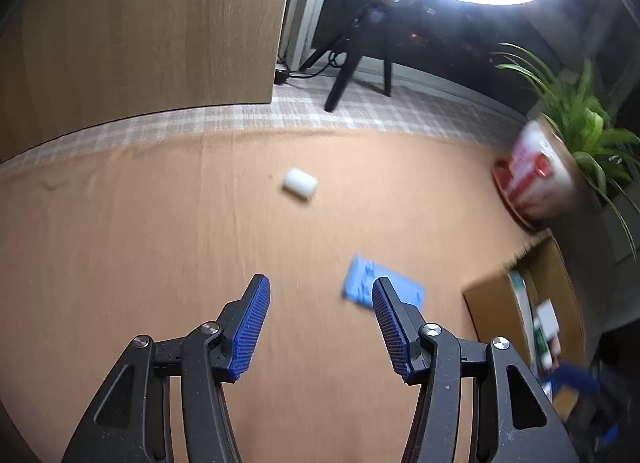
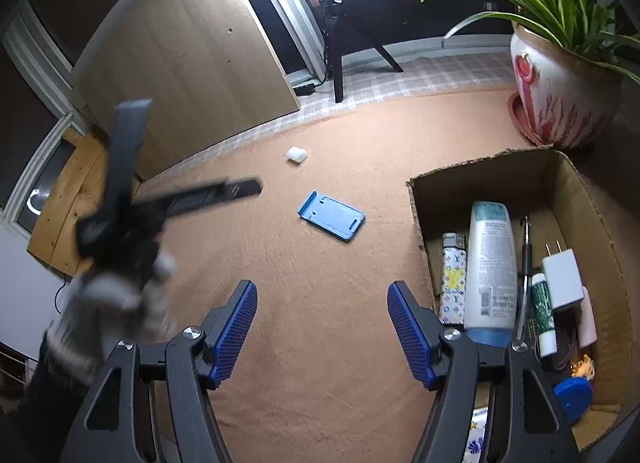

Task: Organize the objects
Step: 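Move the left tool to the white eraser on the table, then grasp the white eraser with the left tool and lift it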

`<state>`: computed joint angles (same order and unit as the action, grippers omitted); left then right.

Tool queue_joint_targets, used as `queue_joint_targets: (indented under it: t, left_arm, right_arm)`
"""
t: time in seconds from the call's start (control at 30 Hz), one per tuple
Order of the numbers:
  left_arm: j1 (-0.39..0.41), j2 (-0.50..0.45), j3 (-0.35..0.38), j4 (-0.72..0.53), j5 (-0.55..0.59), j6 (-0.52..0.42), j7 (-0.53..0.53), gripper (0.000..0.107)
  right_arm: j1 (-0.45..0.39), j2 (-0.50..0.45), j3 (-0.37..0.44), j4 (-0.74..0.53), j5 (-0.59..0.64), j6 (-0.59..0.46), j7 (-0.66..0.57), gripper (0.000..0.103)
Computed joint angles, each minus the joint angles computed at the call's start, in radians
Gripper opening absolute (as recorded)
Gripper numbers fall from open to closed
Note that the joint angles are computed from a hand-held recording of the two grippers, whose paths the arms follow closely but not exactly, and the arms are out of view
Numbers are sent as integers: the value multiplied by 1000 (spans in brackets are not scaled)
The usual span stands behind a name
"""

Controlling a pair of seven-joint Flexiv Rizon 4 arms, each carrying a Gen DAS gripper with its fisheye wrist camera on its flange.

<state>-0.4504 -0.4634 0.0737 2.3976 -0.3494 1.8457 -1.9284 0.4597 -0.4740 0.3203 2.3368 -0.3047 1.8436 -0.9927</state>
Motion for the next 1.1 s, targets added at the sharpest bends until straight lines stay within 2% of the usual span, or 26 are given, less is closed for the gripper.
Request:
queue_joint_targets:
  t: [0.03, 0.23, 0.4, 0.5, 0.6, 0.63, 0.67, 0.7, 0.87, 0.97, 1.03, 1.1]
  left_arm:
    - [28, -18, -12, -25, 7, -13, 7, 57]
    - [70, -130, 18, -179, -2, -137, 7, 56]
    - [76, -190, 57, -263, 19, -180, -30, 56]
    - [92, -218, 52, -306, 39, -206, -39, 56]
    - [63, -244, 90, -350, 61, -245, -58, 55]
    - [50, -252, 106, -364, 69, -256, -67, 50]
    - [33, -260, 127, -374, 78, -268, -80, 39]
    - [4, -268, 161, -385, 89, -279, -99, 34]
    - [17, -271, 160, -384, 137, -255, -122, 24]
    - [35, -258, 142, -360, 149, -241, -119, 11]
    - [61, -241, 113, -324, 156, -213, -111, 11]
    - [72, -227, 98, -291, 158, -189, -103, 11]
  right_arm:
    - [5, 6, -5, 8, 5, 1, 0, 64]
    - [-27, 17, 14, 39, 9, 7, 12, 64]
    - [-38, 13, 14, 55, 1, -1, 15, 64]
    - [-49, 6, 20, 53, -5, -7, 16, 64]
    - [-57, 3, 21, 48, -10, -16, 15, 64]
    - [-58, 4, 21, 46, -11, -19, 15, 64]
    - [-60, 5, 22, 46, -12, -21, 14, 64]
    - [-64, 5, 25, 44, -13, -23, 14, 64]
    - [-62, 5, 26, 31, -17, -40, 9, 64]
    - [-56, -4, 24, 11, -23, -52, -3, 64]
    - [-49, -13, 22, -11, -29, -66, -15, 64]
    - [-87, -43, 66, -59, -55, -101, -34, 64]
